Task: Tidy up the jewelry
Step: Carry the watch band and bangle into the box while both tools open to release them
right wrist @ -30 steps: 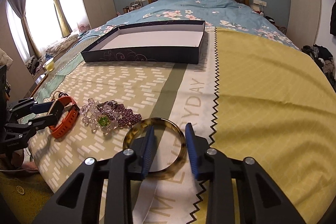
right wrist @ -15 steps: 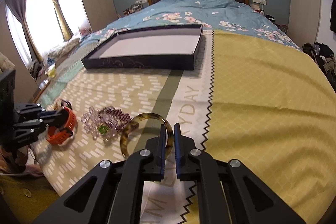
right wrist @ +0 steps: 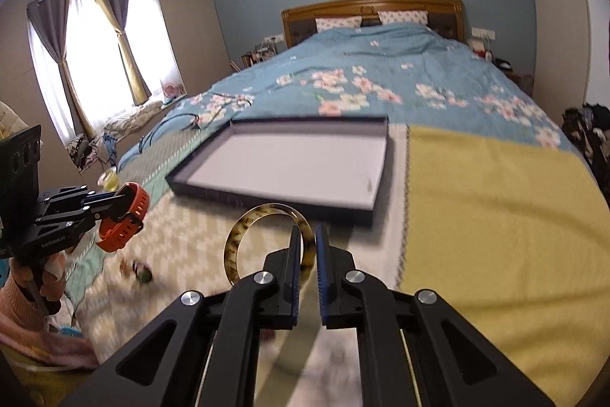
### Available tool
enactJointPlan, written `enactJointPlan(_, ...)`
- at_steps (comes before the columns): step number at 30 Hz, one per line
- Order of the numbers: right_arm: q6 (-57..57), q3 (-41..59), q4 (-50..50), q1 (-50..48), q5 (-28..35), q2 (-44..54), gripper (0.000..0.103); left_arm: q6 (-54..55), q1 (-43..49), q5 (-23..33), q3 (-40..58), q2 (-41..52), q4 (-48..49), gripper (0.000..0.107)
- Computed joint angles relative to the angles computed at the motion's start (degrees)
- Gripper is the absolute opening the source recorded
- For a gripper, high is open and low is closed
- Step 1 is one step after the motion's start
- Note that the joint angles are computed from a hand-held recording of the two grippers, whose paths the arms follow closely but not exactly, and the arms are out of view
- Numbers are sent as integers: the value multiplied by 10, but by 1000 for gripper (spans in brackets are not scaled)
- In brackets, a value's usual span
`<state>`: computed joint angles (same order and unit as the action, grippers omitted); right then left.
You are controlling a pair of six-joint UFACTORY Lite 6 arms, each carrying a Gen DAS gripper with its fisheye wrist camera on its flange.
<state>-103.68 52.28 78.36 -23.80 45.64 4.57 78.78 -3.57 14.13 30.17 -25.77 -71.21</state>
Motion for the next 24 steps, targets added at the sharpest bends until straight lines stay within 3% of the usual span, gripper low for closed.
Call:
enactJointPlan(4, 55, 104, -5, 44, -14, 73, 6, 61, 21, 6, 98, 105, -40, 12)
enactJointPlan(13, 191, 321, -59, 121, -63, 235, 6, 13, 24, -14, 298, 305, 27, 12)
enactJointPlan(19, 299, 463, -129, 163, -92, 341, 6, -123, 31, 5, 454, 445, 167, 12)
enactJointPlan(24, 434, 634, -226, 184, -81, 458, 6, -239, 32, 22, 582, 552, 295, 12)
